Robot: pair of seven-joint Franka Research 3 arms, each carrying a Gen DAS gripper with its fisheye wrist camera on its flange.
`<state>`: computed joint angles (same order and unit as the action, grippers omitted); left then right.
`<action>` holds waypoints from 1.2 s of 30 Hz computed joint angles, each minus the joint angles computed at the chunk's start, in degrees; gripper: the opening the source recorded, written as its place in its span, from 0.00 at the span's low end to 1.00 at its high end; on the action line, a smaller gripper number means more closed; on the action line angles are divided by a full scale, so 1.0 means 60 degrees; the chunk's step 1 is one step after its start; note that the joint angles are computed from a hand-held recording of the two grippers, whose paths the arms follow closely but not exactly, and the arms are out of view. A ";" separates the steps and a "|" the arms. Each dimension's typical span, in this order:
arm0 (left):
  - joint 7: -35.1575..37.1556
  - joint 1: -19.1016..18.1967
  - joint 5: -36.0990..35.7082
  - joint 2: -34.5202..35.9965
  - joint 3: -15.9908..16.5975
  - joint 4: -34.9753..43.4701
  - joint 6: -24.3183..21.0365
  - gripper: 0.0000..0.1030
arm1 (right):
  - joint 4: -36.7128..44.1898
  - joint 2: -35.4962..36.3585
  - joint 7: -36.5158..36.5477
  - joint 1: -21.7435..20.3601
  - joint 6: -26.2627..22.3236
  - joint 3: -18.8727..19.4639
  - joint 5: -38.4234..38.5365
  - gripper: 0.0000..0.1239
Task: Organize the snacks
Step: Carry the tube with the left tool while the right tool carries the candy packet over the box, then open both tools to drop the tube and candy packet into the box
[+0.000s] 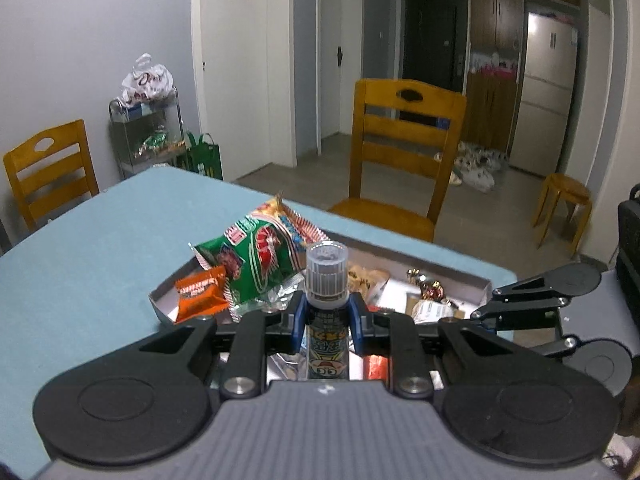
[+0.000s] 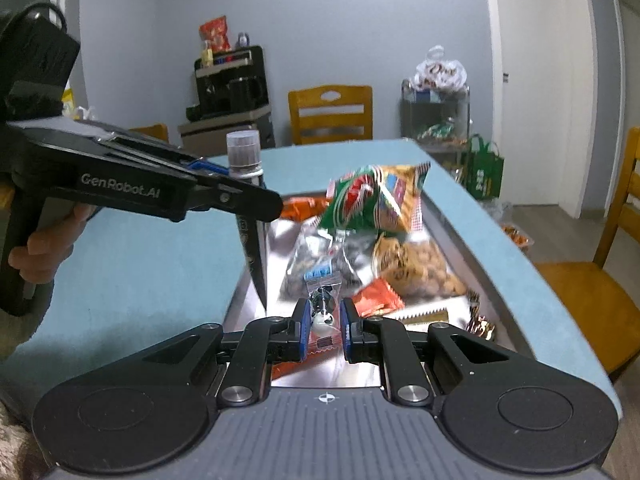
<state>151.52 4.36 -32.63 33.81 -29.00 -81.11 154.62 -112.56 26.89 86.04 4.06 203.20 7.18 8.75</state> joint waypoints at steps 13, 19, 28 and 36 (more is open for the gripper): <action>-0.2742 -0.2006 0.3147 0.2589 0.1328 0.3617 -0.1003 0.19 | 0.0719 0.0639 -0.0841 0.1029 -0.0144 -0.1013 0.1456 0.15; -0.2952 -0.2036 0.3553 0.2911 0.1160 0.4049 -0.1297 0.24 | 0.0620 0.0580 -0.0929 0.0723 -0.0094 -0.0644 0.1380 0.17; -0.1919 -0.0436 0.2335 0.1498 -0.0058 0.1508 0.0263 0.81 | 0.0420 0.0265 -0.1793 0.2062 0.0102 -0.1643 0.2842 0.46; 0.0077 0.1543 0.0653 0.0377 -0.1365 -0.0677 0.1282 0.92 | 0.0587 0.0054 -0.4303 0.4784 0.0087 -0.3486 0.7287 0.82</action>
